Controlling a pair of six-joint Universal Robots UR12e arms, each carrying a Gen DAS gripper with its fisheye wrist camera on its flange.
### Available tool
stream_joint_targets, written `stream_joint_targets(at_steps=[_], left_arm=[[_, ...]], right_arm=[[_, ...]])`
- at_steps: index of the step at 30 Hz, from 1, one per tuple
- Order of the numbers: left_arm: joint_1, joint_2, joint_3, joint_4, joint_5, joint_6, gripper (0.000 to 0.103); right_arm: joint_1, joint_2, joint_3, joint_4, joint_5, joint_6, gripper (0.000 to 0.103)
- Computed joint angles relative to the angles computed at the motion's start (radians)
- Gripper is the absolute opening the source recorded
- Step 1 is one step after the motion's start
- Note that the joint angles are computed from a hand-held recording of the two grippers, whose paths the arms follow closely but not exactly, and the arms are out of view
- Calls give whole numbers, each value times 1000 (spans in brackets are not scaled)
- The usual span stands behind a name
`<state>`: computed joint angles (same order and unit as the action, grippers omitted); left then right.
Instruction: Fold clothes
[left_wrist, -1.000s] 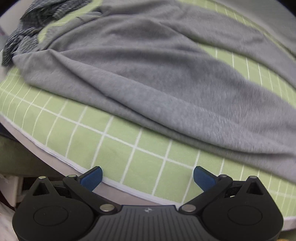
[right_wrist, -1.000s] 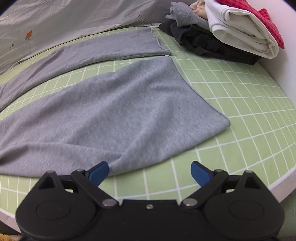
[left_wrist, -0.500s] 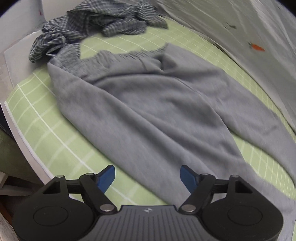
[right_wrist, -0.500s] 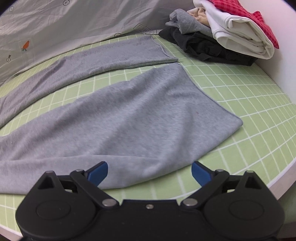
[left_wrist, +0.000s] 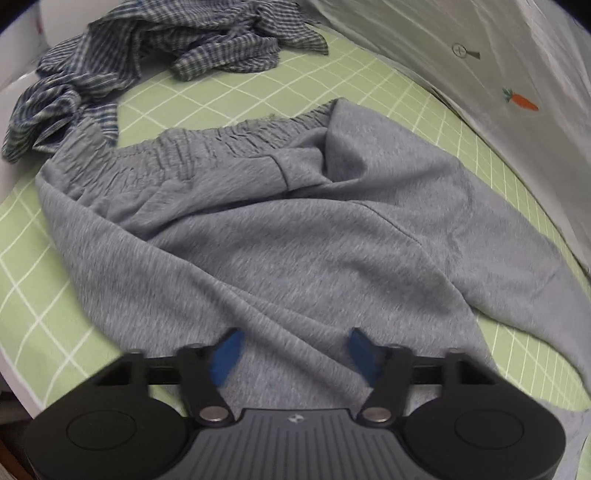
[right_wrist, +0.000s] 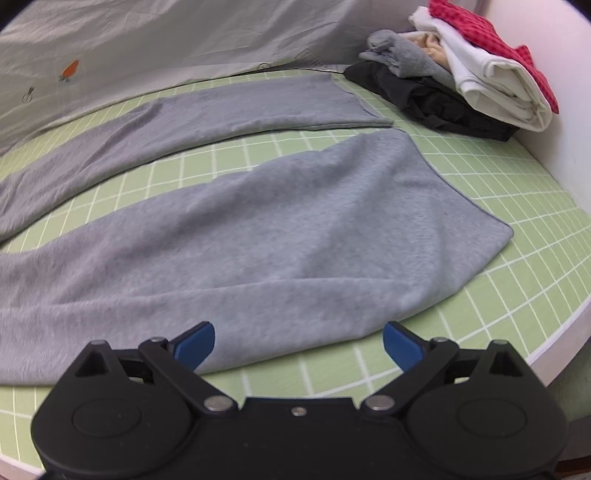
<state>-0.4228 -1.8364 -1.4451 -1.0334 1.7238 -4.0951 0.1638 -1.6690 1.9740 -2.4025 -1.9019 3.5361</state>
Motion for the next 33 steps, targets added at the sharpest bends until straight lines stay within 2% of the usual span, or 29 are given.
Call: stream_joint_targets(at_steps=[1,2,3,6,13,25,29,32,33], left_arm=[[0,-1,1,-6,3,5,28],[-1,-2,3,-13,6,11,18],[-1,-3,4,-19,10,16,3],[3,25,-43,43,-19,-16,1],[-15,98,-125,84,-12,-58,0],[-49,185,-221,26,9,-163,0],[-66,174,-187,-21,59,-143,11],[-81,167,-161,-29,125,-123,34],[-86,166,-158,-18,152,-121,50]], right_arm=[[8,2,-3,6,-8,-3,99],[14,2,-4,9,-12,-5,99],[18,2,-5,13,-14,-6,99],[26,0,-6,23,-17,-8,99],[32,6,-6,16,-10,-5,99],[26,21,-4,-52,26,-27,99],[19,17,8,-109,53,-54,99],[28,16,13,-155,11,-80,99],[32,16,14,-169,-11,-89,99]])
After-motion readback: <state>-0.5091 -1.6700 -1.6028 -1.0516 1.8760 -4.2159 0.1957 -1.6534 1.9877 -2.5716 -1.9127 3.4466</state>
